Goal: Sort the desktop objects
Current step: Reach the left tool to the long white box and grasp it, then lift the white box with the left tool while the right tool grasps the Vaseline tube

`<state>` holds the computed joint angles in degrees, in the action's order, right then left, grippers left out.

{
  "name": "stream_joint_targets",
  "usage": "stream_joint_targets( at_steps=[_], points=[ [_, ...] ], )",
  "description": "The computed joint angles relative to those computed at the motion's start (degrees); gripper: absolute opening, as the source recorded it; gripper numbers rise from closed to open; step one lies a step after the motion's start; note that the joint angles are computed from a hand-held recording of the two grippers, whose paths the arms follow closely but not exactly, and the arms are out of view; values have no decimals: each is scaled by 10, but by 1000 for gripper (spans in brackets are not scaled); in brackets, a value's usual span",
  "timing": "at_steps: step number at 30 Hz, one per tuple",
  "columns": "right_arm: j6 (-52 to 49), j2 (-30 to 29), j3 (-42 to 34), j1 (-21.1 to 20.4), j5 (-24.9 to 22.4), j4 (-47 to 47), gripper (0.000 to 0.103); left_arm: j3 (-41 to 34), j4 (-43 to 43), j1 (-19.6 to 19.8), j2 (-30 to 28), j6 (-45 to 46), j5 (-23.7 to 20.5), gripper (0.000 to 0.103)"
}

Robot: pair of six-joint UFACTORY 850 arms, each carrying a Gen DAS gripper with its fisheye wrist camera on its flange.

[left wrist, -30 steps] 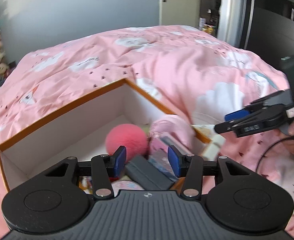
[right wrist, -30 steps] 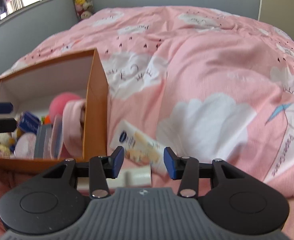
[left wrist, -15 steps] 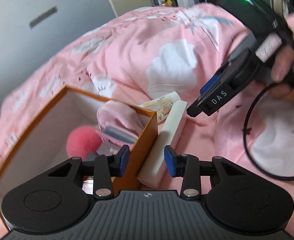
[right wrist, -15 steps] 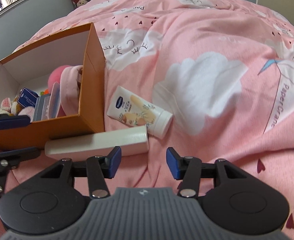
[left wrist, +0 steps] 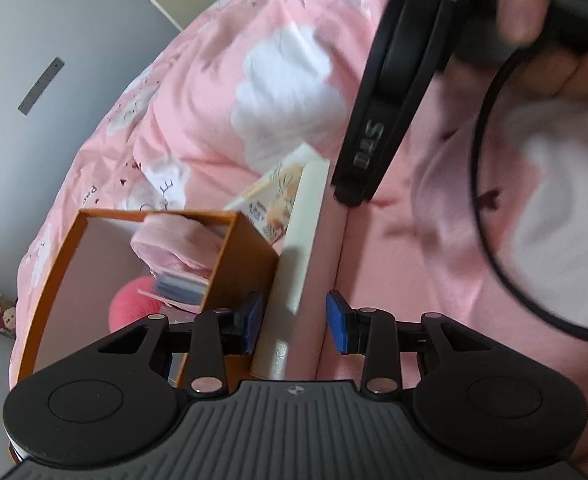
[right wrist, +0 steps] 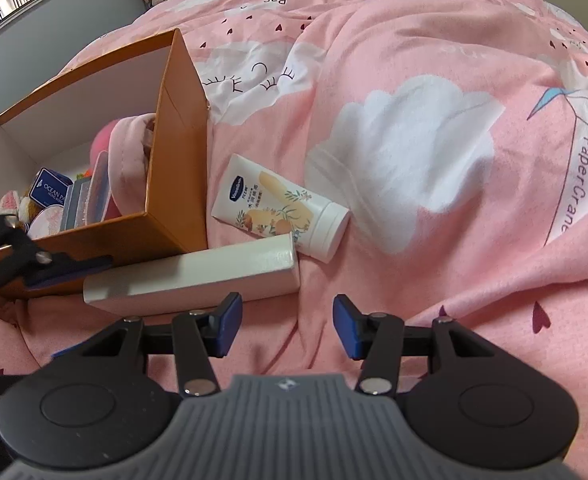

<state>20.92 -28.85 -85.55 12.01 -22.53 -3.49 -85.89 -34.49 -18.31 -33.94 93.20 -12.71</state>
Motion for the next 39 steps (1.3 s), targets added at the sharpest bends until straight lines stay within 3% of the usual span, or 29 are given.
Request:
stream_joint_targets(
  at_steps=[5,8,13,18,21,26,31,35,39],
  points=[
    [-15,-4,-4,-2,-6,18,54,-1,39,-3,-8,-36,11,38],
    [-19,-7,-8,-3,-9,23,54,0,38,-1,-7,-40,11,30],
    [-16,-5,-7,-2,-7,15,54,-15,25,9,-5,-45,-50,26],
    [-11,1,-3,1,-2,1,54,-19,20,11,-6,-50,-83,20],
    [-8,1,-4,2,-5,-3,54,-11,35,8,-5,-57,-67,20],
    [-9,1,-3,1,-6,5,54,20,-25,2,6,55,-28,29],
    [-18,0,-4,-1,-9,19,54,16,-34,-3,-6,90,-15,51],
    [-30,-2,-7,-5,-12,38,54,2,8,-9,-22,61,-20,53],
    [-30,-4,-9,-7,-16,43,54,20,-79,-16,-22,177,20,58]
  ],
)
